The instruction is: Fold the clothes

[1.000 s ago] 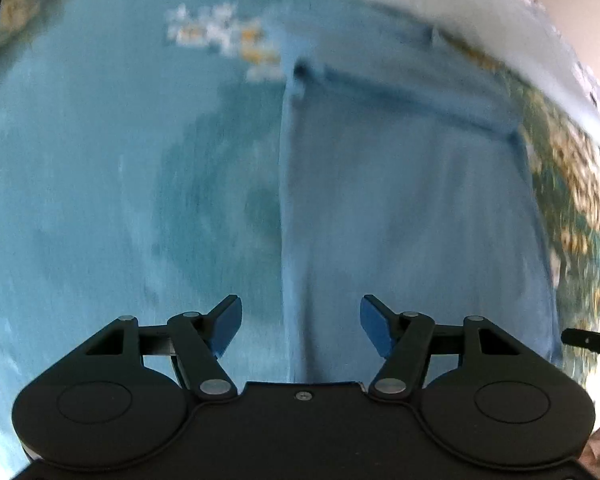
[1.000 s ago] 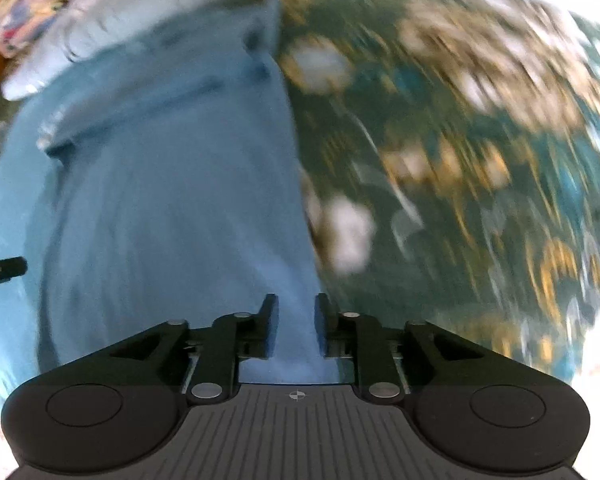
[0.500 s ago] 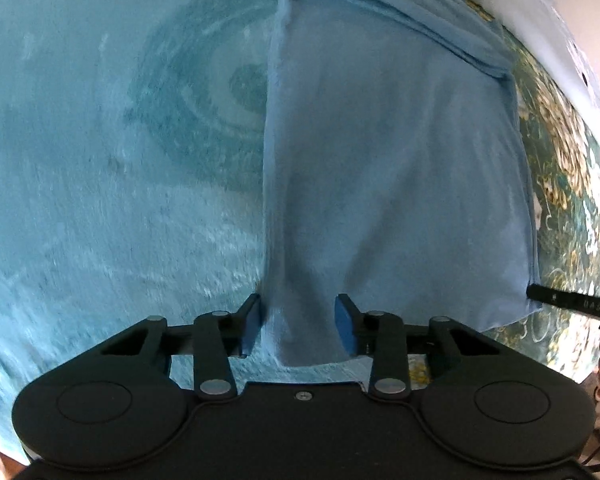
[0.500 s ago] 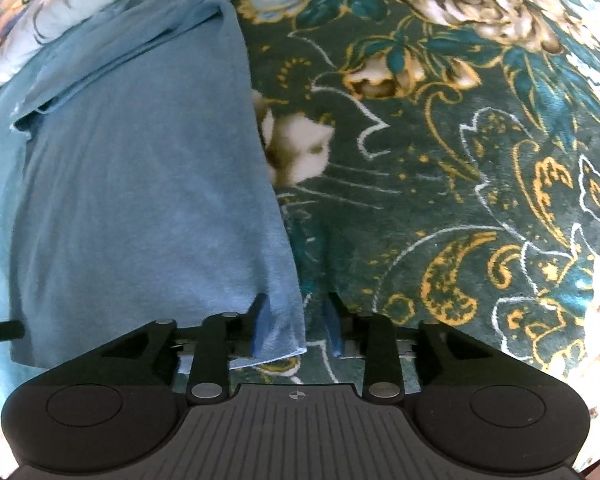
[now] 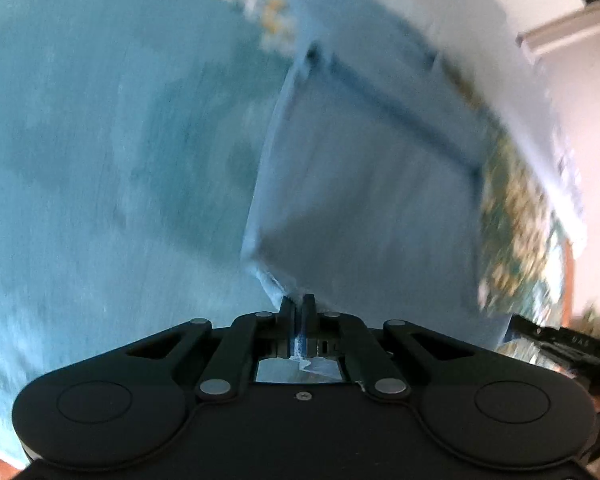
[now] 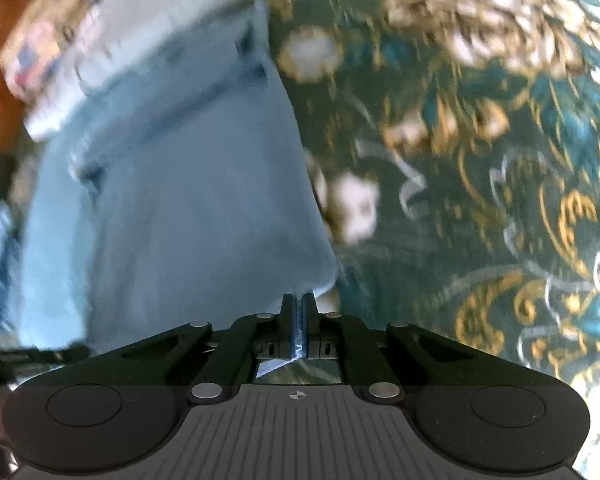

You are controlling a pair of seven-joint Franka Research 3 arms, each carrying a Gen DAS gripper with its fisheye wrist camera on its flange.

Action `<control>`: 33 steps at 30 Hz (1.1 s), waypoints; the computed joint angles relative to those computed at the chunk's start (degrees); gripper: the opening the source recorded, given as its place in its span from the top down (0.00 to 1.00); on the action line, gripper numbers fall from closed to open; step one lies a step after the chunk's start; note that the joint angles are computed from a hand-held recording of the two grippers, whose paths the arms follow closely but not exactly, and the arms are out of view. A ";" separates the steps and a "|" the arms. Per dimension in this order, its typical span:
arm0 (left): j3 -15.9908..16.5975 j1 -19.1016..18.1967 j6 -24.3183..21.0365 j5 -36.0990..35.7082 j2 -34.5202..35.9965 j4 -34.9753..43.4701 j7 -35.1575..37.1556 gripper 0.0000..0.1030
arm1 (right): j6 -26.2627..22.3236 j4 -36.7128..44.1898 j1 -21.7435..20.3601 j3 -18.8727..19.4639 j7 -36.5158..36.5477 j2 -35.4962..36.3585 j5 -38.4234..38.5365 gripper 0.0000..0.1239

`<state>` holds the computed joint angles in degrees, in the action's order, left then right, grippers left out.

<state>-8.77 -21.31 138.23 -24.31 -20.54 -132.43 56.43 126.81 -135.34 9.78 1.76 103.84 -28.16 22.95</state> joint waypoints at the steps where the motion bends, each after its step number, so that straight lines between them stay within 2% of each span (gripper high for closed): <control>1: 0.07 0.53 1.58 0.46 0.84 0.95 -0.13 1.00 | 1.69 0.62 0.07 -0.62 -0.18 0.57 1.41 0.99; 6: 1.05 2.62 9.51 0.34 7.85 7.50 1.39 1.00 | 10.50 6.43 1.32 -4.11 -5.03 7.93 10.60 0.99; 9: 0.87 4.92 10.31 2.86 14.00 14.68 3.82 1.00 | 13.63 12.32 1.63 -4.75 -9.69 14.85 14.35 0.99; 15: -2.02 8.75 12.94 11.40 25.74 26.76 0.47 1.00 | 15.99 25.85 -0.02 -3.10 -13.37 29.01 15.79 0.99; 19: -2.60 9.75 12.41 18.59 33.19 34.67 -2.30 1.00 | 15.38 33.84 -1.16 -1.68 -12.96 36.20 13.24 0.99; 28: -3.64 11.34 8.86 22.72 42.95 43.04 -6.10 0.99 | 11.00 46.07 -2.23 -0.40 -9.22 47.61 6.20 0.99; 31: -4.15 11.76 8.99 22.97 44.58 43.89 -6.20 0.98 | 8.86 49.05 -2.20 -0.40 -7.23 50.53 4.08 0.98; 32: -4.42 11.96 9.65 22.93 44.43 43.47 -5.83 0.96 | 8.44 49.58 -2.25 -0.34 -6.75 51.11 3.72 0.98; 33: -4.88 12.34 10.61 22.58 44.11 42.87 -4.98 0.89 | 8.02 50.11 -2.28 -0.29 -6.28 51.69 3.37 0.98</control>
